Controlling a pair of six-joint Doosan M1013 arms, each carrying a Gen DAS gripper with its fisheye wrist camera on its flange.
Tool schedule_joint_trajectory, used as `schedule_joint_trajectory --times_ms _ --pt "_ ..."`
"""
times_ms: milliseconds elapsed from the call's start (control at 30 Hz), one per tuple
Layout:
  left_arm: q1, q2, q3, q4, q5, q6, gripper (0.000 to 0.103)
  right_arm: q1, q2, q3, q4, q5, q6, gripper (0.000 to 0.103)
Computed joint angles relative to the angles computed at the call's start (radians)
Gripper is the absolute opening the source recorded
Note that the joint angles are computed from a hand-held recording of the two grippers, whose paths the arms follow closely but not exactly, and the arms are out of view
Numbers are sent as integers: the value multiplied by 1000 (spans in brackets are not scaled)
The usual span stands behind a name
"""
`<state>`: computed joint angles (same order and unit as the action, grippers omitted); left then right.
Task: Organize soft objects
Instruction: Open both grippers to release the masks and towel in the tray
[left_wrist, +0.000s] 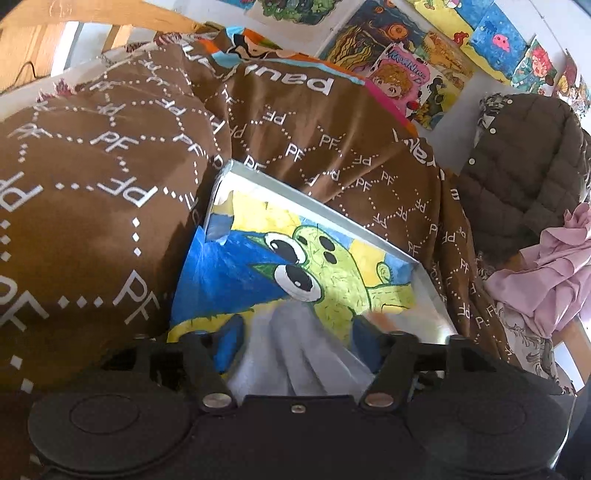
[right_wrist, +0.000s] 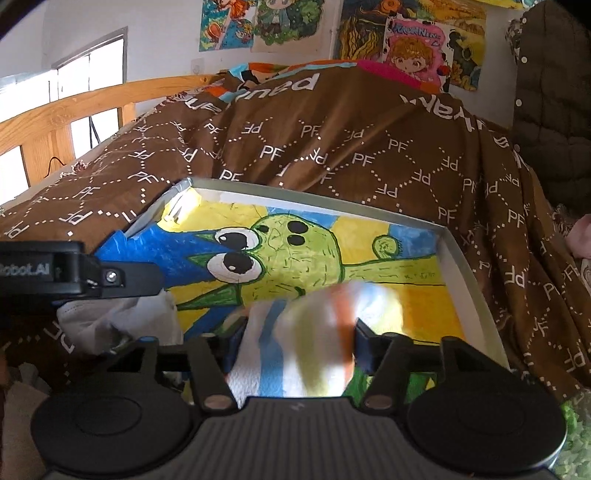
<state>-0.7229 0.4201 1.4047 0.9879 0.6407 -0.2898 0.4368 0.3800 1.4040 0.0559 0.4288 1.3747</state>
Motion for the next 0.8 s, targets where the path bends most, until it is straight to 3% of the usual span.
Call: schedule_joint_trajectory --times_ms 200,367,400,633,800 --pt "-27 -3 -25 -8 105 42 83 -14 -27 7 17 4 20 88" --pt "-59 -13 -43 16 197 43 92 -28 -84 62 47 -80 -12 98" --pt "-68 -13 -51 26 229 44 97 -33 -98 75 82 -96 -37 100" --pt "-141 -18 -106 107 422 79 102 -59 -198 171 264 -198 -225 103" --pt "-199 -23 -139 176 509 71 102 -83 -274 253 577 -267 -566 103"
